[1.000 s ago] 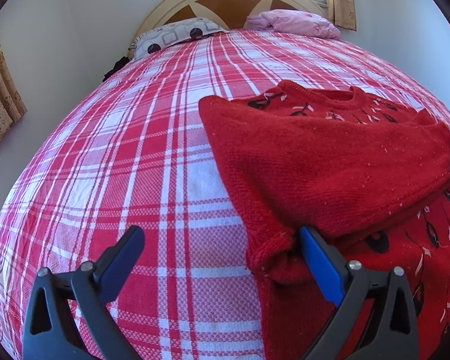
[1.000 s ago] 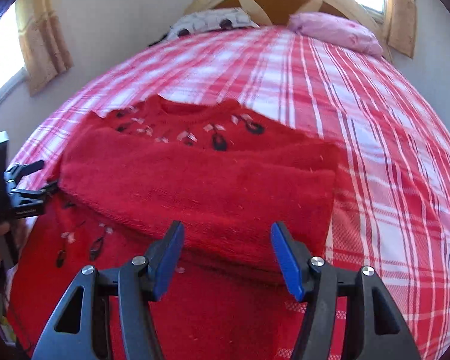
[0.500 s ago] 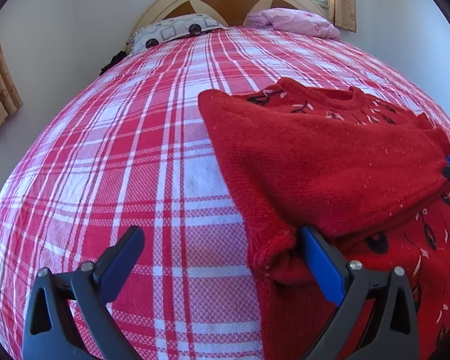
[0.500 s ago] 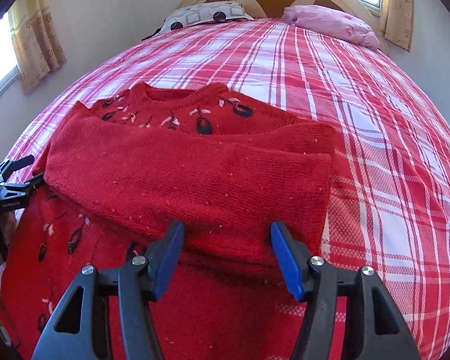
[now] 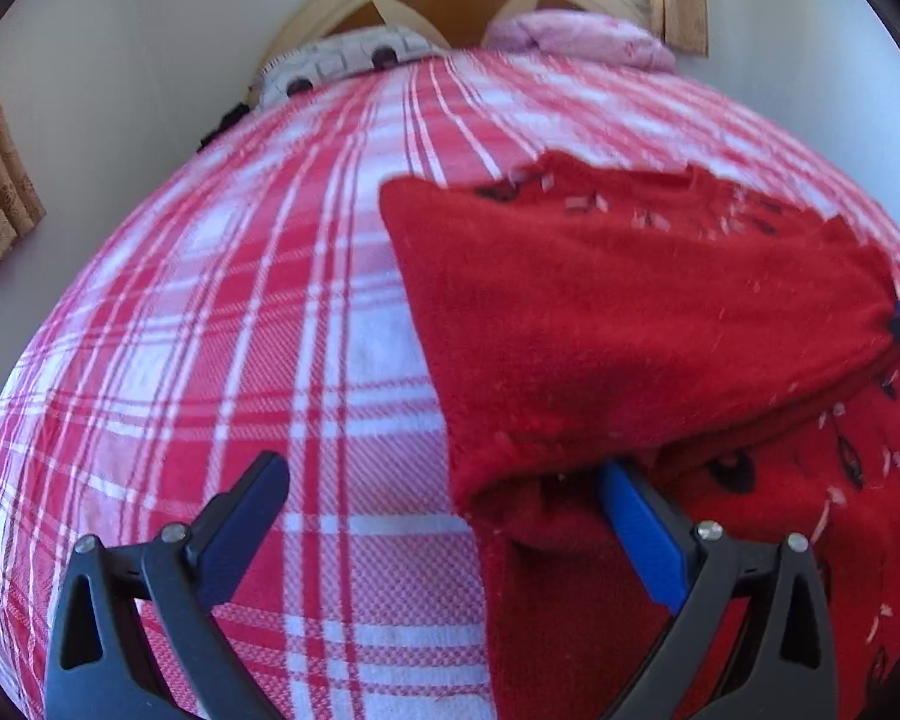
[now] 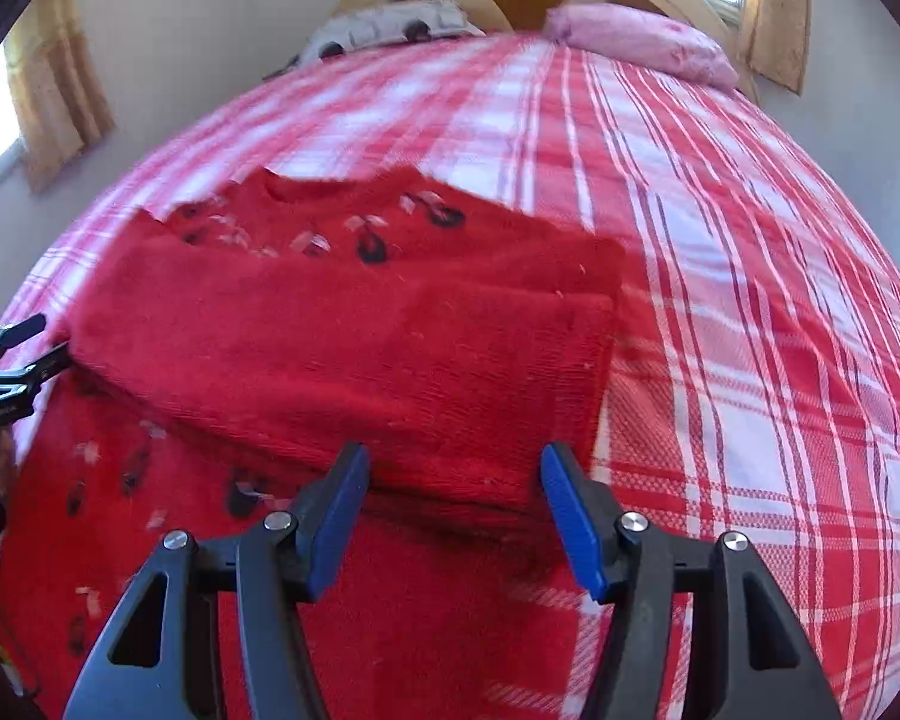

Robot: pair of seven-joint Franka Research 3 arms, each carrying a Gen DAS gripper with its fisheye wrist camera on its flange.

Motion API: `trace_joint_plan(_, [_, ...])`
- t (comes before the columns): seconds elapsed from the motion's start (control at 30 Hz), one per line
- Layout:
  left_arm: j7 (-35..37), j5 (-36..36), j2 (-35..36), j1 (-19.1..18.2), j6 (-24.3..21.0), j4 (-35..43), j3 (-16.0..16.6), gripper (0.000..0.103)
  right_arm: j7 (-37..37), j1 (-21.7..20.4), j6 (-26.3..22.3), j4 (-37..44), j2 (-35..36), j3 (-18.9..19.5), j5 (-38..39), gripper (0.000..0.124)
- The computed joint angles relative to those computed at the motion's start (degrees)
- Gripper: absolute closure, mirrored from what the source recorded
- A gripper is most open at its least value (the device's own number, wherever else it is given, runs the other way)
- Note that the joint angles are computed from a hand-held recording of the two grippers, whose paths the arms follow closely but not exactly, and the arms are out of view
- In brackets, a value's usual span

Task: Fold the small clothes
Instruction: 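Move both open grippers toward the sweater hem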

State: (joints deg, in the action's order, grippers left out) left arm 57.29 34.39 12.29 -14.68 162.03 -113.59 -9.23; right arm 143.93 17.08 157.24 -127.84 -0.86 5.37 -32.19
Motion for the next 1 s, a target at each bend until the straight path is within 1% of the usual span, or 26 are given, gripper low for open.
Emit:
trace_joint_plan(0.07, [-0.32, -0.31, -1.08, 0.37, 1.64, -1.34, 0.02, 0.0, 1.55, -0.27, 1.88, -1.21, -0.88, -0.14, -0.24, 0.063])
trace_joint_plan(0.13, [0.63, -1.42, -2.08, 0.79, 1.5, -2.47, -0.43, 0.0, 2.92, -0.54, 2.19, -1.95, -1.78, 0.33, -1.9, 0.063])
trace_joint_plan(0.2, [0.23, -1.3, -4.03, 1.02, 2.58, -4.85, -0.39, 0.0, 4.63, -0.9, 1.91, -3.4, -3.7, 1.11, -3.52, 0.063])
trace_joint_plan(0.23, [0.37, -1.65, -5.05, 1.25, 3.04, -6.03, -0.57, 0.0, 4.7, -1.08, 1.98, -4.29, -4.69, 1.44, -2.94, 0.063])
trace_joint_plan(0.3, [0.77, -2.51, -7.62, 1.76, 3.73, -9.0, -1.01, 0.0, 2.74, -1.2, 3.83, -7.68, -7.75, 1.81, 1.41, 0.063])
trace_joint_plan(0.37, [0.83, -2.57, -10.23, 2.12, 3.62, -11.85, -1.38, 0.0, 1.08, -1.32, 4.07, -10.99, -11.0, 2.8, 4.84, 0.063])
trace_joint_plan(0.43, [0.6, -2.44, -12.9, 2.47, 3.21, -14.83, -1.75, 0.0, 1.03, -2.0, 3.36, -13.62, -13.86, 4.62, 5.99, 0.063])
trace_joint_plan(0.5, [1.23, -4.02, -15.4, 2.88, 3.59, -17.75, -2.09, 0.0, 1.19, -2.44, 3.51, -16.76, -17.01, 6.34, 7.74, 0.063])
trace_joint_plan(0.6, [3.19, -8.95, -20.09, 2.74, 5.4, -23.06, -2.0, 0.0, 1.46, -2.23, 4.2, -21.41, -21.8, 8.72, 11.71, 0.063])
trace_joint_plan(0.7, [9.0, -18.02, -25.08, -0.45, 8.06, -28.57, 0.21, 0.0, 1.38, -1.7, 5.22, -25.23, -26.07, 11.11, 15.62, 0.063])
trace_joint_plan(0.83, [9.68, -20.6, -29.62, -1.14, 8.62, -32.9, -0.33, 0.0, 2.61, -1.34, 5.3, -29.16, -30.74, 14.96, 20.1, 0.063])
trace_joint_plan(1.0, [9.27, -22.38, -33.37, -2.32, 7.54, -36.37, -0.88, 0.0, 6.11, -1.62, 7.02, -33.21, -35.54, 19.55, 24.0, 0.063])
